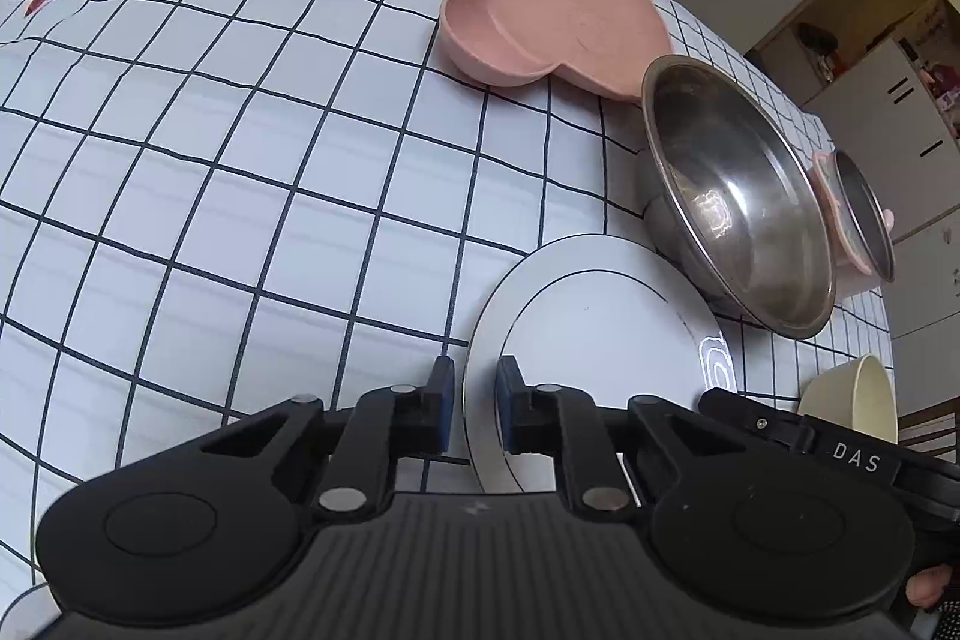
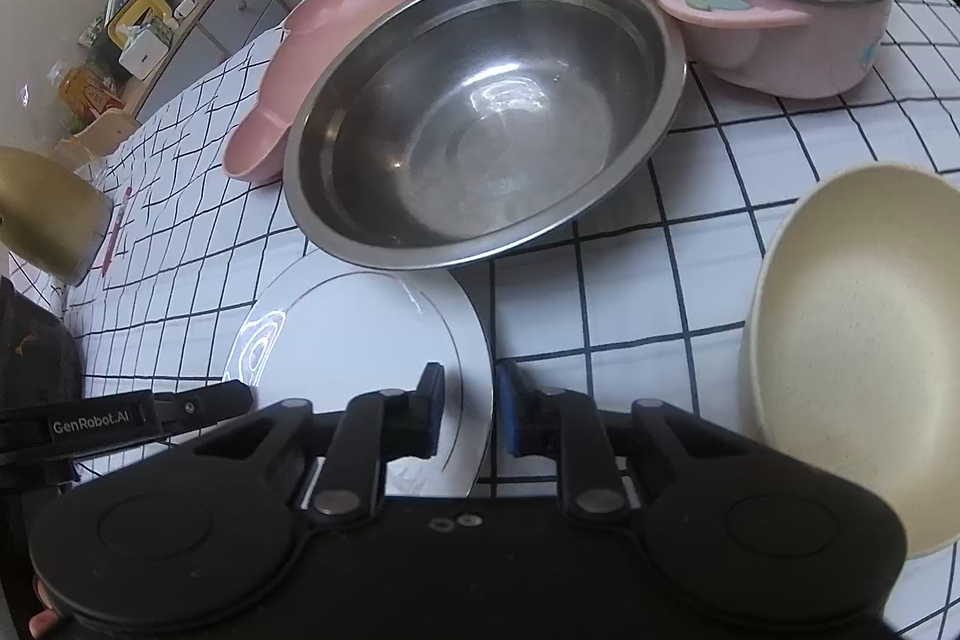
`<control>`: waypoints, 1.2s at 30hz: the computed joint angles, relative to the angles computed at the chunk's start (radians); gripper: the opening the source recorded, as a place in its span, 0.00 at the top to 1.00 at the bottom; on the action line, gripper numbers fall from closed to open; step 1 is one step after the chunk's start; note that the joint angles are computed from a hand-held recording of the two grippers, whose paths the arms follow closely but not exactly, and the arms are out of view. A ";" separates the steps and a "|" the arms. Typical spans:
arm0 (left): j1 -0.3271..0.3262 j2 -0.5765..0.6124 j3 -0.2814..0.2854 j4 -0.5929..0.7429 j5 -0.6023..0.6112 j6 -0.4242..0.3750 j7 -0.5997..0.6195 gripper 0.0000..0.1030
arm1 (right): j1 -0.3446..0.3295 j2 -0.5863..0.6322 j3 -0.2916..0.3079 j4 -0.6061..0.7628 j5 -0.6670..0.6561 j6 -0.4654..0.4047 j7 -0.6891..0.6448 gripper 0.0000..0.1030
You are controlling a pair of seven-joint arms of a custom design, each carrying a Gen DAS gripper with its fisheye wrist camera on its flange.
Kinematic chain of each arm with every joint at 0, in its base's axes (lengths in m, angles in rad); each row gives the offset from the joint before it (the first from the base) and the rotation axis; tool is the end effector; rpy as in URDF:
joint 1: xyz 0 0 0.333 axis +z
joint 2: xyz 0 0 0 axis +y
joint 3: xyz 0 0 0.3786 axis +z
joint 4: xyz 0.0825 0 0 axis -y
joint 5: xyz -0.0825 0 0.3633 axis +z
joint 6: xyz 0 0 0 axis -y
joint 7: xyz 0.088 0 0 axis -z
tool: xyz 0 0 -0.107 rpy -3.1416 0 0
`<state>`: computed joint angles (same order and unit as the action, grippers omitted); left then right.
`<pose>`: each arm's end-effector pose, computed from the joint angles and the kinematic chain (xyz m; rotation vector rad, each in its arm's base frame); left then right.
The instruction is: Organize plates and bowls
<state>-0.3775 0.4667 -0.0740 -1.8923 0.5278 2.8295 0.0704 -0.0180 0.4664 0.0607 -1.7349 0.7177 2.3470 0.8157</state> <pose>0.6044 -0.3140 0.3758 -2.5617 1.3519 -0.7423 0.6900 0.0329 0.3971 -2.0718 1.5109 0.1511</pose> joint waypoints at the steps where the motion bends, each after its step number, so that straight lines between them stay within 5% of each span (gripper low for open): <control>1: -0.003 0.001 0.003 0.001 0.002 -0.001 -0.003 0.88 | -0.001 0.001 0.000 0.001 0.002 -0.003 0.002 0.84; 20: -0.040 -0.056 0.025 -0.056 0.109 0.020 -0.103 0.91 | -0.020 -0.048 -0.004 -0.056 0.045 -0.007 -0.047 0.90; 36: -0.031 -0.264 -0.003 -0.260 0.347 0.040 -0.313 0.91 | 0.016 -0.266 -0.030 -0.304 0.174 0.065 -0.123 0.90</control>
<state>-0.4086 0.2026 -0.0775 -2.1520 0.8752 2.8698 -0.2430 -0.0015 0.2004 0.0307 -2.0387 0.8914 2.4119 0.6931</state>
